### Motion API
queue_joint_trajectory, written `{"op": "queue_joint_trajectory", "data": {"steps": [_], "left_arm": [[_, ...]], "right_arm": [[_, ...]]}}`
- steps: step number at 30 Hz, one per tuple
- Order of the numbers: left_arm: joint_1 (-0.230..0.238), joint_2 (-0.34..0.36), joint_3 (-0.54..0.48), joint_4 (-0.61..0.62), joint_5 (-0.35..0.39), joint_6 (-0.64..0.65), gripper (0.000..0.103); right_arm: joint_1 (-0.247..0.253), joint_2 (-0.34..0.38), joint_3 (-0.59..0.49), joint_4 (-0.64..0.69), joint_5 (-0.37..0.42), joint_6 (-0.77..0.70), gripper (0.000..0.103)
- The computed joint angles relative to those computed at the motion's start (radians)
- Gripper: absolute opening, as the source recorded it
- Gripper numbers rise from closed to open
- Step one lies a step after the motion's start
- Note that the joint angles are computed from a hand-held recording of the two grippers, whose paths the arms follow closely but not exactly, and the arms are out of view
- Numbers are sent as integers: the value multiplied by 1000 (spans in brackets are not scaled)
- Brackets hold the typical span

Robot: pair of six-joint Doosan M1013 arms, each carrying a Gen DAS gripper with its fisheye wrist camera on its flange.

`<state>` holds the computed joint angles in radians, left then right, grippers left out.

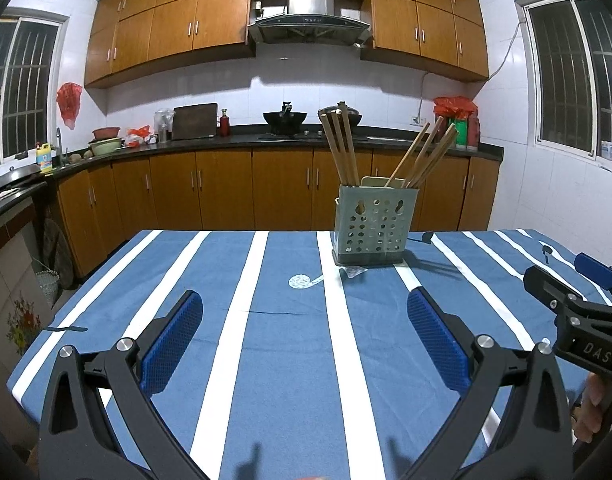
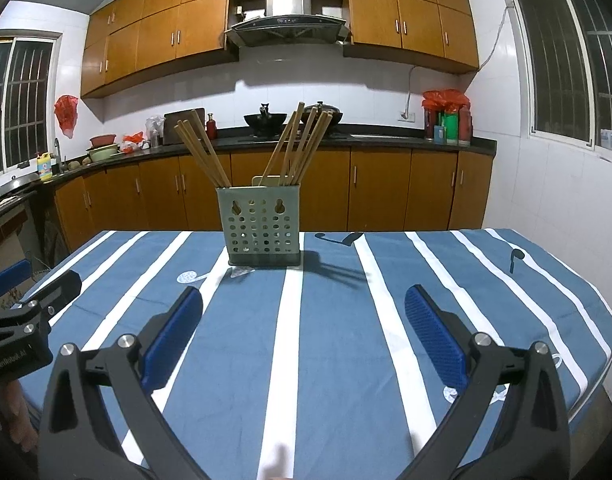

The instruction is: Organize utensils

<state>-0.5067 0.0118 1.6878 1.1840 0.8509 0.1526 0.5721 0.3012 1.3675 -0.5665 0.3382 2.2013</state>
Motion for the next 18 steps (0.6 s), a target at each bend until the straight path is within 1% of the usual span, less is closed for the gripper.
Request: {"op": "queue_joint_trajectory", "data": {"steps": [18], "left_arm": [[4, 7, -8, -30, -7, 20, 101]], "right_arm": [[-1, 11, -10, 36, 13, -22, 99]]}}
